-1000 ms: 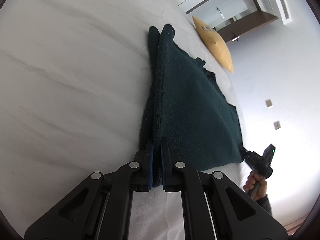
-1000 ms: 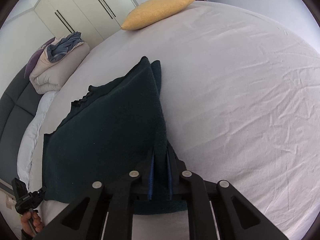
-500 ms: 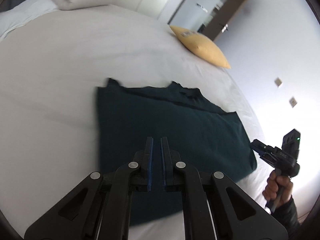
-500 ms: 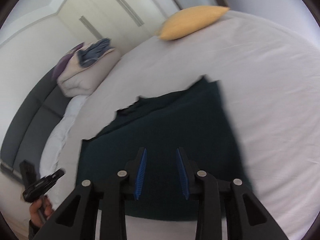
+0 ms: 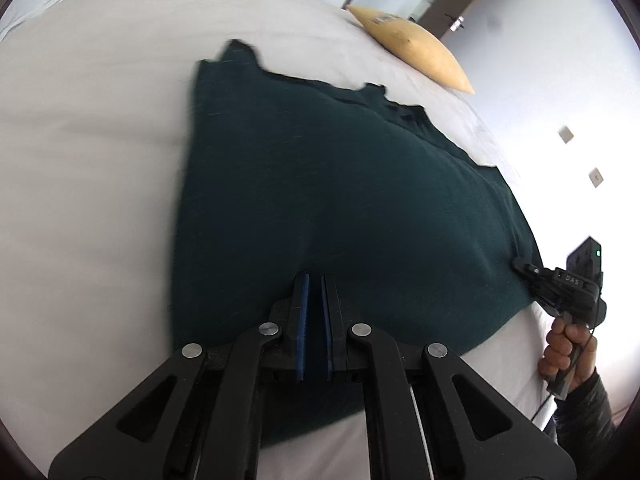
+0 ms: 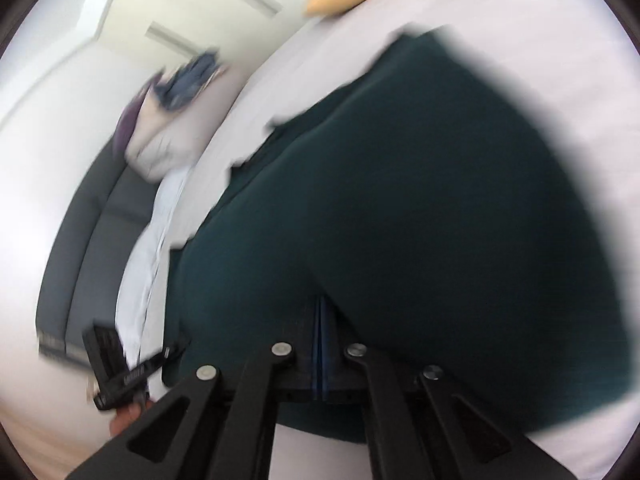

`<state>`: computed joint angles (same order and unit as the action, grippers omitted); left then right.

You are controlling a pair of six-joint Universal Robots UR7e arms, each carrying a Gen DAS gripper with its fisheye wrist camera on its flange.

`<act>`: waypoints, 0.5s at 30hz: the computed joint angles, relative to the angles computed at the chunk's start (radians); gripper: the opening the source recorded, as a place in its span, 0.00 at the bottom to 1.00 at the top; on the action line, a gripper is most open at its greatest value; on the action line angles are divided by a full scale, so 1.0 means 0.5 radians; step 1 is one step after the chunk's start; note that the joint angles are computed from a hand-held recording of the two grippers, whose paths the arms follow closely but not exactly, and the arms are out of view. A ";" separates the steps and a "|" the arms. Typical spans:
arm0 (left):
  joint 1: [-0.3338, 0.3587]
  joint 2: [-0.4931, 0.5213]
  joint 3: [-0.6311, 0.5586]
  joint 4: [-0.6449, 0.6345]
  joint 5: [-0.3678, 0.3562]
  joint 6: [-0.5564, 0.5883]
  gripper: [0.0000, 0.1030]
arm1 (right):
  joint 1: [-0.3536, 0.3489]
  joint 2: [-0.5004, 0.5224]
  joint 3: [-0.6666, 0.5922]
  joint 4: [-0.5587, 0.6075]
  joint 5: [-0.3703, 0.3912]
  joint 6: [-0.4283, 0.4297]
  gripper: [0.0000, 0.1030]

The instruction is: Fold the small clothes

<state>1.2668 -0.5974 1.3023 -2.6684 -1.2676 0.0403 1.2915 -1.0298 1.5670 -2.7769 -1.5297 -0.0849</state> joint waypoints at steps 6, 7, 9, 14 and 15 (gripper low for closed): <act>-0.004 -0.159 0.177 -0.118 0.145 -0.090 0.06 | -0.040 -0.188 0.147 -0.360 -0.318 0.217 0.13; -0.027 -0.180 0.203 -0.165 0.200 -0.081 0.06 | -0.005 -0.207 0.171 -0.424 -0.405 0.194 0.17; -0.073 -0.206 0.227 -0.239 0.202 -0.043 0.06 | 0.039 -0.224 0.193 -0.435 -0.333 0.164 0.21; -0.197 -0.057 0.083 -0.122 0.062 0.071 0.06 | 0.222 -0.059 0.084 -0.089 0.078 -0.021 0.29; -0.207 -0.014 0.051 -0.099 0.064 0.093 0.06 | 0.252 0.003 0.051 -0.031 0.141 -0.050 0.30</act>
<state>1.1635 -0.6045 1.3280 -2.7177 -1.2354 0.0868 1.4176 -1.0284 1.5927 -2.7922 -1.4591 -0.1101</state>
